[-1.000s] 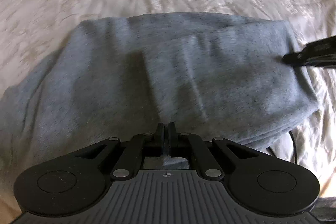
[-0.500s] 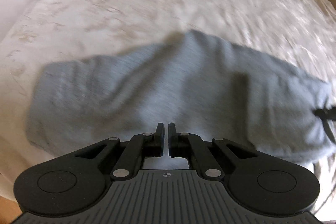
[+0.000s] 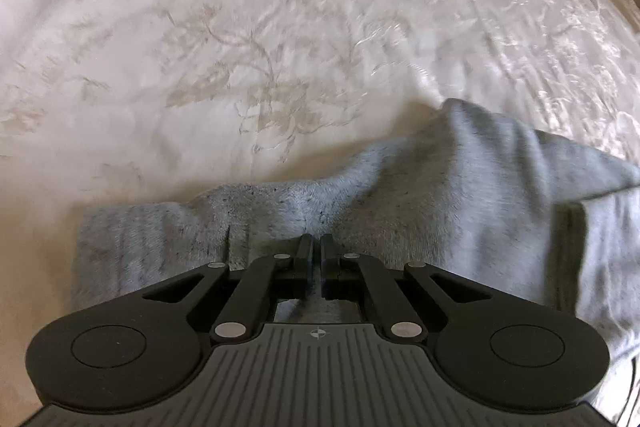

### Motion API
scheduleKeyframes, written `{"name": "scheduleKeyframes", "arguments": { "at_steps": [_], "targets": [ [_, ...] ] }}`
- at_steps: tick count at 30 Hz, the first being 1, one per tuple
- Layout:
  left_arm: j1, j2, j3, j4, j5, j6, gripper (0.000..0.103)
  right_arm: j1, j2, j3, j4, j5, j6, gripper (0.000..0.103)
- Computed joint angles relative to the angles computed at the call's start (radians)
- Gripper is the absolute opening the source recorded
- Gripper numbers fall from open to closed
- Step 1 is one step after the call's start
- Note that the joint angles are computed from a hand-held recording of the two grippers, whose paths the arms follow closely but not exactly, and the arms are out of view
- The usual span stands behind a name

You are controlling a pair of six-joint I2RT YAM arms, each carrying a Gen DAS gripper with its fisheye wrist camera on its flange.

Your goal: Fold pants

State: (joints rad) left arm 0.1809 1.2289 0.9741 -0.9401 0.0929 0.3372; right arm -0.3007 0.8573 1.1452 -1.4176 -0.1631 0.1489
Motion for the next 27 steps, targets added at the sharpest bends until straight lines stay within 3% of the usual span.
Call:
{"name": "scheduleKeyframes", "arguments": {
  "at_steps": [6,9,13,16,19,27],
  "targets": [
    [0.149,0.142,0.057,0.043,0.168,-0.051,0.003,0.63,0.06,0.115,0.002,0.247,0.494,0.031],
    [0.183,0.179,0.081,0.029,0.212,-0.048,0.003,0.793,0.141,0.151,0.058,0.287,0.591,0.031],
    [0.257,0.187,0.102,-0.004,0.271,0.024,0.003,0.895,0.289,0.178,0.189,0.296,0.597,0.031],
    [0.318,0.218,0.156,-0.047,0.299,0.107,0.003,0.908,0.402,0.194,0.301,0.257,0.571,0.016],
    [0.376,0.232,0.22,-0.116,0.318,0.224,0.003,0.911,0.533,0.221,0.378,0.246,0.562,0.013],
    [0.615,0.327,0.395,-0.341,0.423,0.496,0.009,0.865,0.806,0.324,0.433,0.251,0.552,0.01]
  ]
}}
